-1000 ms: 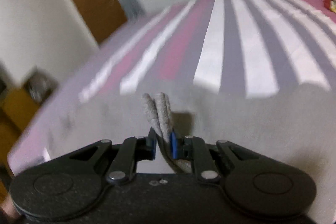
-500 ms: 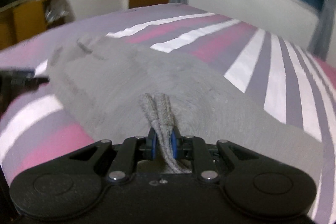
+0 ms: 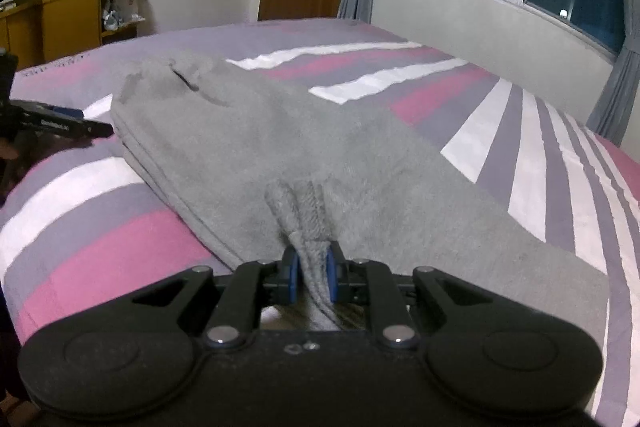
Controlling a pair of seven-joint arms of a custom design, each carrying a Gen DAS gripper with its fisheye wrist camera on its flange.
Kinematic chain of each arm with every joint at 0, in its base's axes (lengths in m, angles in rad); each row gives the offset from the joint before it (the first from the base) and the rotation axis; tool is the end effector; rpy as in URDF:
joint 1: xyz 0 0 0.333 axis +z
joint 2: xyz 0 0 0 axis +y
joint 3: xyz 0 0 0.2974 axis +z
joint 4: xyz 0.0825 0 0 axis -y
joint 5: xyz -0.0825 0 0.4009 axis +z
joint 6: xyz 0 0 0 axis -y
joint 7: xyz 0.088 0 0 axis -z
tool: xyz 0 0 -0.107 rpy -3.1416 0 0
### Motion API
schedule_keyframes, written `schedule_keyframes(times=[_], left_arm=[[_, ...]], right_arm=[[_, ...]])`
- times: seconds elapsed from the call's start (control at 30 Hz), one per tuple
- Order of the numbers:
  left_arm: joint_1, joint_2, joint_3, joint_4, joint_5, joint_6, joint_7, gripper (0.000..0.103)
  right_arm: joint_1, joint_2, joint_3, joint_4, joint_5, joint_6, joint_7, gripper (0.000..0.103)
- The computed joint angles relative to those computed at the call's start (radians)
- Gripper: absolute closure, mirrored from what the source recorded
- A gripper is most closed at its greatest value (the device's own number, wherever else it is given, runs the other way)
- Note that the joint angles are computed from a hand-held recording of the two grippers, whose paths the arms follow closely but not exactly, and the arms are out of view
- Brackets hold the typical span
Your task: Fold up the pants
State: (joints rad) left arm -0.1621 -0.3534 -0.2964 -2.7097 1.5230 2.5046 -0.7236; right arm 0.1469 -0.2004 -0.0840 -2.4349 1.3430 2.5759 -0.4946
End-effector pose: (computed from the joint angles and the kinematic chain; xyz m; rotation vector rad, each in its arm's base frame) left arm 0.3723 -0.1813 0.3113 -1.9458 1.0775 -0.7206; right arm 0.4990 0.0150 0.3766 -2.2037 0.5913 -0.5508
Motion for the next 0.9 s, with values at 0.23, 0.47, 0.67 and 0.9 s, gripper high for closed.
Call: schedule_keyframes(times=[0.23, 0.47, 0.67, 0.9], left_arm=[[0.000, 0.001, 0.000, 0.001, 0.001, 0.000, 0.000, 0.000], [-0.003, 0.003, 0.000, 0.007, -0.033, -0.009, 0.041, 0.000], [-0.005, -0.018, 0.016, 0.021, -0.173, 0.007, 0.218, 0.000], [-0.002, -0.010, -0.063, 0.159, -0.094, 0.009, 0.061, 0.000]], right_arm=[[-0.006, 0.007, 0.005, -0.007, -0.049, -0.004, 0.020, 0.085], [0.012, -0.046, 0.001, -0.052, -0.048, -0.078, 0.102, 0.036], [-0.035, -0.129, -0.076, -0.090, 0.083, -0.169, 0.154, 0.081], [-0.171, -0.045, -0.137, 0.012, 0.123, -0.079, 0.324, 0.082]])
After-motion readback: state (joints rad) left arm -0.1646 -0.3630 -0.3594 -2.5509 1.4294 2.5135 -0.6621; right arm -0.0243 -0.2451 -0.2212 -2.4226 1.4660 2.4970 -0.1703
